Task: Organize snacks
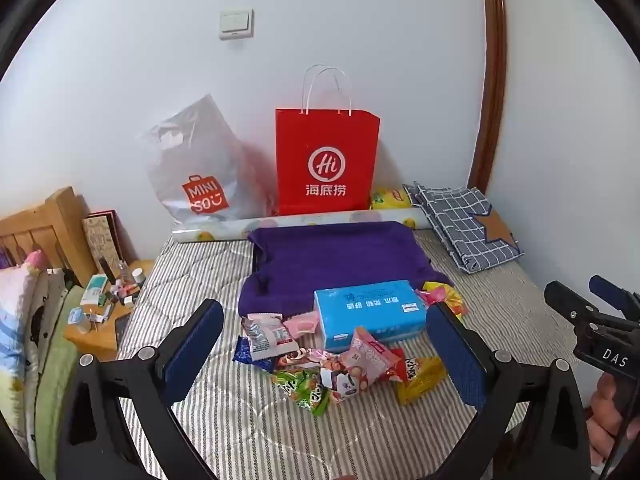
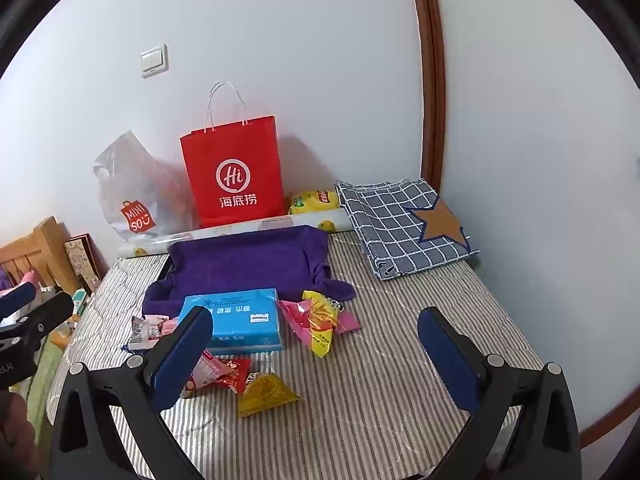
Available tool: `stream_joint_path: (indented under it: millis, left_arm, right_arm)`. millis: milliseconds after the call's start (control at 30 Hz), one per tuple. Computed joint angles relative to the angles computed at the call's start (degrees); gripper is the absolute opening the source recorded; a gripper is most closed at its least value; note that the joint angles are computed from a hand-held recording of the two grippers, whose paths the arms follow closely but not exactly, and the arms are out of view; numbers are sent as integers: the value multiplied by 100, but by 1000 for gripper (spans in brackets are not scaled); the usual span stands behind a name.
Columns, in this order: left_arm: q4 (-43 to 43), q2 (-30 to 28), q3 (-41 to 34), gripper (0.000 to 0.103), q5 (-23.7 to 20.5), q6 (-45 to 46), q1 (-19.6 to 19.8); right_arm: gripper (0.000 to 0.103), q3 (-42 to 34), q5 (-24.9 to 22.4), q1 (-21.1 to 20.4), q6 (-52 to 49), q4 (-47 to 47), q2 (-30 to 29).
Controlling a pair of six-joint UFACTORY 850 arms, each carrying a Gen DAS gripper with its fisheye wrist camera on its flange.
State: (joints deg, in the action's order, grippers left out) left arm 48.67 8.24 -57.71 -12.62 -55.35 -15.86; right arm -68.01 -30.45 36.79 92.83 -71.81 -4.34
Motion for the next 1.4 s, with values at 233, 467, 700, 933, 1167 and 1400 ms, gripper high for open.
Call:
stream_joint_path:
  millis: [233,467,700,933,1167,1400]
  left_arm:
    - [209,13,9,100,-93,-262,-113]
    - [191,-14,3,100,-13,-302,-32]
    - [-376,-55,-56,100,52,301,30]
    - [-348,-33,-36,100,80,306,14]
    - [-453,-43,-57,100,79,410,29]
    - [-470,-39,-50,100,95,428,28]
  right_arm:
    - [103,-49,28,-20,55,-36,-59]
    - [103,41,-20,48,160,-235,19]
    - [103,18,23,12,74,-175,0]
    - [103,-8,4,27,67,-205,-25]
    - [103,54,25,45,203,-341,30]
    - [103,20,42,52,147,-303,30]
